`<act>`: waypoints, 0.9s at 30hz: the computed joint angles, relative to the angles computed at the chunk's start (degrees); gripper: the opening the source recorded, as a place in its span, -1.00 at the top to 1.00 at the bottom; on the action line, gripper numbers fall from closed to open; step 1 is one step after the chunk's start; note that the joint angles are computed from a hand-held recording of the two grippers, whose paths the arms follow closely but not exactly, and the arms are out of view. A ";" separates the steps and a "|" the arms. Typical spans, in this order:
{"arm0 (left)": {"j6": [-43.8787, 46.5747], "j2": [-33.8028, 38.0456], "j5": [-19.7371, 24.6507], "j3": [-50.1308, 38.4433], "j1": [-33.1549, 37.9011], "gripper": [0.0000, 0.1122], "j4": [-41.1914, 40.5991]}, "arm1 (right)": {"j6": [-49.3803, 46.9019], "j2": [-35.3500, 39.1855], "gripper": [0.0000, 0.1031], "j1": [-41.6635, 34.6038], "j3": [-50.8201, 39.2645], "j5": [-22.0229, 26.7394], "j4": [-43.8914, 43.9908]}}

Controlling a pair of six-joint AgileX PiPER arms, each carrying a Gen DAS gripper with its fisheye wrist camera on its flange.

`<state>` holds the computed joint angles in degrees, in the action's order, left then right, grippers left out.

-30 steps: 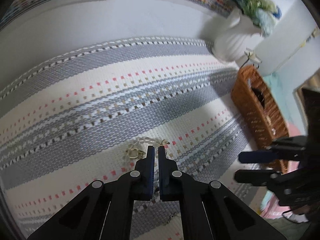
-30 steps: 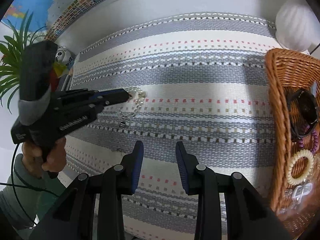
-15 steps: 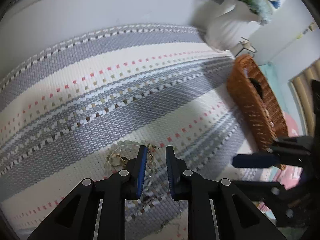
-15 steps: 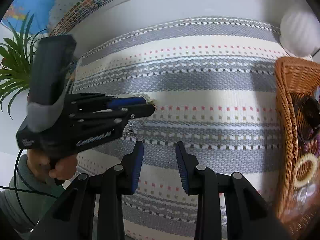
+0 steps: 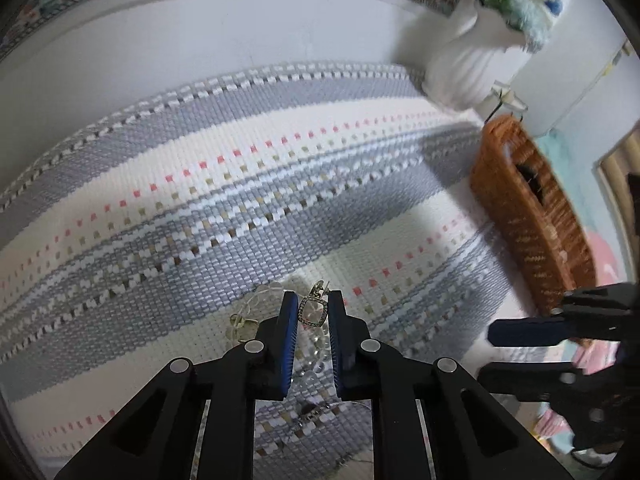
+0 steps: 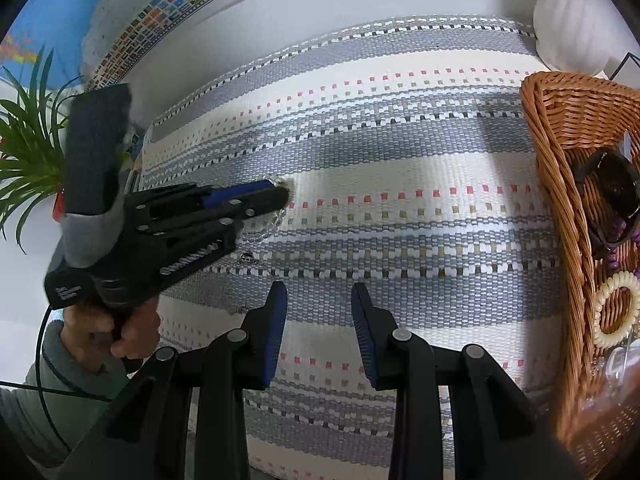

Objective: Organize jewelry
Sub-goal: 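Lift the small gold earring with the left tool off the mat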

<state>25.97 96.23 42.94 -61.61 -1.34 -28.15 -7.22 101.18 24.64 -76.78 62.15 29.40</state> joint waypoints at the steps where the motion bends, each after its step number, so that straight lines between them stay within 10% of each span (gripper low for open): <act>1: 1.14 -0.87 0.63 0.34 0.84 0.73 -1.36 | -0.03 0.06 0.29 0.02 0.03 -0.14 0.03; 27: 13.13 -11.41 8.33 10.64 21.40 0.73 -10.68 | 5.72 6.17 0.29 10.96 -4.28 -5.69 -3.92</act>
